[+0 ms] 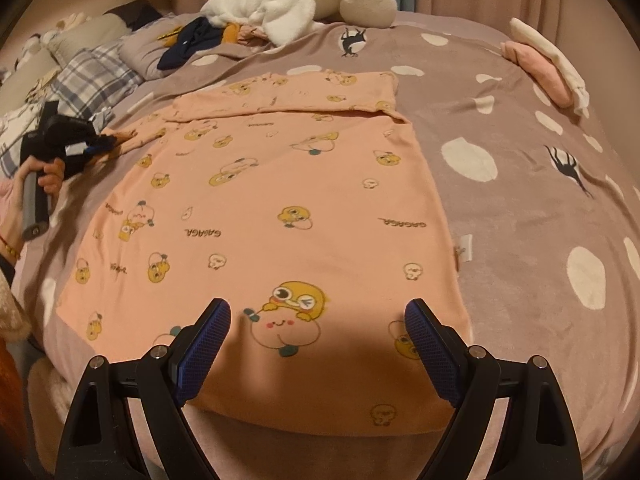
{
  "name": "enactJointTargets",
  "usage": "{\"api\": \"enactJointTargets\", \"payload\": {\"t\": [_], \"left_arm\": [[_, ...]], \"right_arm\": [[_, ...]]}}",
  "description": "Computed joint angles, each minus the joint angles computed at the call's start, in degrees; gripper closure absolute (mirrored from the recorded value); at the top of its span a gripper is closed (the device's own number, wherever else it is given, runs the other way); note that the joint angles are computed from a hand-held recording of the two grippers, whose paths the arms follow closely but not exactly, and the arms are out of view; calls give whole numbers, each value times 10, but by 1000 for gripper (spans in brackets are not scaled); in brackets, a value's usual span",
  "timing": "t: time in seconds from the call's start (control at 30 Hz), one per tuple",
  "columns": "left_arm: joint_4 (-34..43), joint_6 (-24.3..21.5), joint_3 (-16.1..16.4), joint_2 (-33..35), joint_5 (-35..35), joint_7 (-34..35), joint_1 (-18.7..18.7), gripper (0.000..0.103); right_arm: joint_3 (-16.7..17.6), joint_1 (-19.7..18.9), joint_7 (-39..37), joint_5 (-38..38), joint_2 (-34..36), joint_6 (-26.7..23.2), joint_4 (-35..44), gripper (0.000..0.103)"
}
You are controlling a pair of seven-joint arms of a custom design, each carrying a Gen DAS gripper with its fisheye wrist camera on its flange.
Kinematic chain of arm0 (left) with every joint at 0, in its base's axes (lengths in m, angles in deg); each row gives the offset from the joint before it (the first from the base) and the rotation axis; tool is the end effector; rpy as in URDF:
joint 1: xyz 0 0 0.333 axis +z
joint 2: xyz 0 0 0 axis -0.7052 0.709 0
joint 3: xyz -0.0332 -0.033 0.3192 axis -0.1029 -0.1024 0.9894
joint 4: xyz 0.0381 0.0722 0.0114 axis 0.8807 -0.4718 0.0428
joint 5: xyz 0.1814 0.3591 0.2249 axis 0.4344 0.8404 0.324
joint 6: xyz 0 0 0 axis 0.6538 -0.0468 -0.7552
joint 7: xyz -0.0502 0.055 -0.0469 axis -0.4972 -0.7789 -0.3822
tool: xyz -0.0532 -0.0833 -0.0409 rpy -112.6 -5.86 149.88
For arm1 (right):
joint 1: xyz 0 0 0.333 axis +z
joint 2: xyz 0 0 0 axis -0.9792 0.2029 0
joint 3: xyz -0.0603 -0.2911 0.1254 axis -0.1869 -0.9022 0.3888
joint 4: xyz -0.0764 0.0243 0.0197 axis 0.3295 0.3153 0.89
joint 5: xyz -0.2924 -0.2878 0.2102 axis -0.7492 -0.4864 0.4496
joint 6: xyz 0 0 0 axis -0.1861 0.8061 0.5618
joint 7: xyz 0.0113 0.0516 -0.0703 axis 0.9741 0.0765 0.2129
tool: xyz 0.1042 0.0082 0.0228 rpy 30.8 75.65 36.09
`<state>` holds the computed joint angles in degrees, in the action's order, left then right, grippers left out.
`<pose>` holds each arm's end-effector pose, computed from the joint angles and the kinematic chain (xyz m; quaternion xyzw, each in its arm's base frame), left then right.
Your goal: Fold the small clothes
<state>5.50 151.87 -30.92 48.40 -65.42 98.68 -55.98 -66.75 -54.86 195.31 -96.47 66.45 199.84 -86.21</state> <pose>0.8020 -0.2987 0.4153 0.7621 -0.5102 0.3984 0.0103 0.5090 0.3392 0.3851 -0.6299 0.6976 -0.2405 0.2424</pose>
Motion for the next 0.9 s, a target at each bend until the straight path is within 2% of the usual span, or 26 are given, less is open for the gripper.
{"api": "enactJointTargets", "payload": {"t": [0.13, 0.23, 0.33, 0.4, 0.47, 0.6, 0.7, 0.77, 0.83, 0.9], "left_arm": [[-14, 19, -8, -15, -5, 8, 6, 102], [-3, 15, 5, -19, 12, 7, -7, 102], [6, 14, -1, -17, 8, 14, -4, 101], [7, -1, 3, -16, 1, -4, -3, 101], [10, -37, -14, -10, -21, -2, 14, 97], [-14, -60, -22, -18, -43, 7, 23, 96], [-6, -74, -23, -7, -60, -3, 24, 84], [-2, -47, -34, 3, -83, -4, 31, 84], [4, -30, -46, 11, -104, 0, 38, 75], [11, -26, -44, 15, -109, -8, 36, 70]], "right_arm": [[2, 6, -26, 13, 10, -15, 11, 14], [-1, 8, -33, 18, 11, -12, 12, 14], [-2, 8, -29, 16, 8, -6, 8, 14], [-2, 8, -28, 19, 5, -7, 4, 14], [-2, 7, -31, 24, 5, -10, 3, 14], [-1, 7, -39, 40, 6, -13, 2, 14], [0, 8, -48, 48, 8, -16, 5, 14], [1, 10, -56, 49, 10, -22, 9, 14], [2, 14, -74, 56, 15, -34, 14, 14], [2, 17, -86, 58, 19, -47, 19, 14]]}}
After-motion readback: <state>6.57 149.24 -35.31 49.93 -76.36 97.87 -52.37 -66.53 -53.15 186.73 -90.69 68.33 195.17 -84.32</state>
